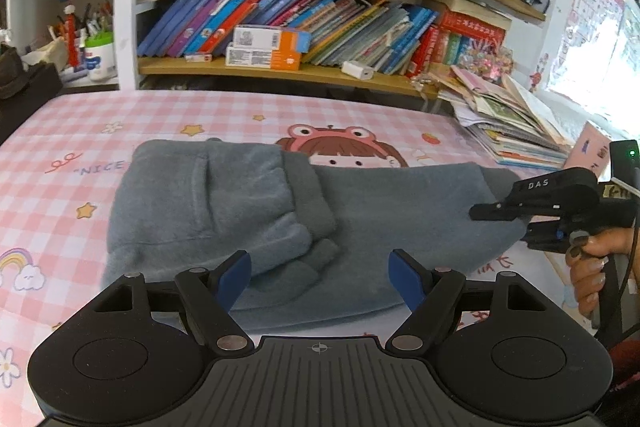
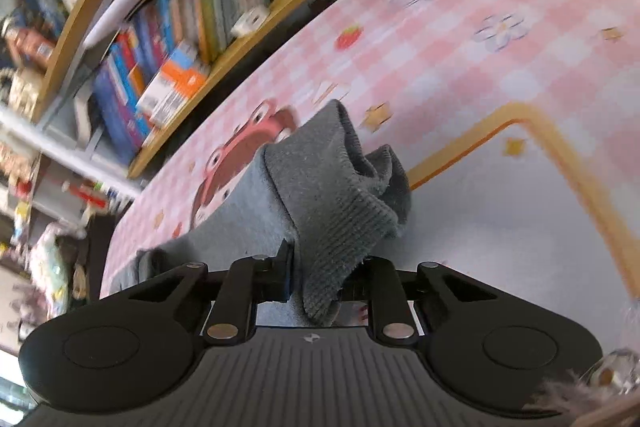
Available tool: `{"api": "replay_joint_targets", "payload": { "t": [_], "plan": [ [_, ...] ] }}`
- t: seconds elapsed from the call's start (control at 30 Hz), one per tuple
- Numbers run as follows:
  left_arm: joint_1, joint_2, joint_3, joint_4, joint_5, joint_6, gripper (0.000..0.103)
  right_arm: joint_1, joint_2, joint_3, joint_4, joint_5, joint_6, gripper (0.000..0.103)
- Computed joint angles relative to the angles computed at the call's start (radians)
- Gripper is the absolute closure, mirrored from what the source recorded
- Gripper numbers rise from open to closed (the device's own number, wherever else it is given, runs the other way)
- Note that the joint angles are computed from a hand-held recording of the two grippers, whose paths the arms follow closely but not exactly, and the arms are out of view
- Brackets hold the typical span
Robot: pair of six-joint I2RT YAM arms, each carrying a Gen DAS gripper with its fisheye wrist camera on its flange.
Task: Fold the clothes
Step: 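Grasp the grey cuff with the right gripper and lift it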
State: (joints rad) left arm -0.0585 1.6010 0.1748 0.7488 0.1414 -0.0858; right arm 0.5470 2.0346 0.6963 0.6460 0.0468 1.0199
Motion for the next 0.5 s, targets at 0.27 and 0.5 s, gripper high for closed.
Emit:
{"api": "replay_joint_targets", "payload": {
  "t": [0.27,0.5],
  "plan": [
    [0.007,0.037,-0.001,0.060,0.050,0.022,0.025,-0.024,-0.091,-0.092,-0.007,0.105,0.062,0.087],
    [0.199,0.068,-0.004,0.212,0.192,0.006,0.025,0.118,-0.243,-0.030,-0.053,0.233,-0.126,0.087]
  ]
}}
